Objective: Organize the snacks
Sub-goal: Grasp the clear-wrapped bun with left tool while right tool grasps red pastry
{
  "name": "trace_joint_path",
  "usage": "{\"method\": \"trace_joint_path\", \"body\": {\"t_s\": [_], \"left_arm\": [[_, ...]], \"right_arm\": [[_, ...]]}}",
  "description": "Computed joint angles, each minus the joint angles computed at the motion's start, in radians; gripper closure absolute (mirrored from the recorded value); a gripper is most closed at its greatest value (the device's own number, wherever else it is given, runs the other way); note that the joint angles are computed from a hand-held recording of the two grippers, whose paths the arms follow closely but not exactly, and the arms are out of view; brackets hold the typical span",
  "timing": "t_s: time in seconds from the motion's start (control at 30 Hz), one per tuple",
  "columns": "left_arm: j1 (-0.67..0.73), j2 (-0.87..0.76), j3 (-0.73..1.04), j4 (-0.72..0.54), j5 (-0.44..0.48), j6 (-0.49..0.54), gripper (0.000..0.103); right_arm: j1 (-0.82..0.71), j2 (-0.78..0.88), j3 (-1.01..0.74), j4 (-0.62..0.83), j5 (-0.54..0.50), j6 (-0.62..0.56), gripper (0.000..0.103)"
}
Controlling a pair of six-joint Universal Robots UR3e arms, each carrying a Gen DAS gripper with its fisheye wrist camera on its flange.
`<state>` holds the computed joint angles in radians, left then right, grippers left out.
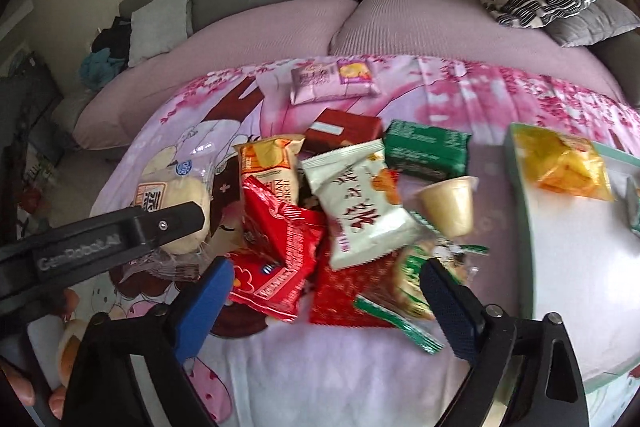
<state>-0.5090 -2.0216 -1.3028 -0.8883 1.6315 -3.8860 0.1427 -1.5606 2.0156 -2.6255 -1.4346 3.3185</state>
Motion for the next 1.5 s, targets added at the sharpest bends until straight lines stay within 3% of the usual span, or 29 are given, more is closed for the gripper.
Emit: {"method": "trace_joint_path", "body": {"t_s": [0.33,0.77,1.1,1.5], "left_arm": [[0.033,0.014,-0.048,-0.004,-0.016,-0.010,0.048],[0.031,0.008,-0.039,-0.030,-0.008,-0.020,0.048],[0.019,-0.005,-0.011,-0.044,0.009,-0.013,0.048],[-0.011,-0.002,0.027,-0.061,0.060,-0.009,0.048]], "right_arm": [[0.033,0.131,-0.096,0.027,0.025,0.043,0.021],[0.090,0.217,-0.161,0.033,0.049,0.028,0.047],[0.104,0.177,-0.138,0.031,0.025,0.015,0.064],[0.037,0.002,-0.023,0.048,0.047,-0.020,0.070]]}}
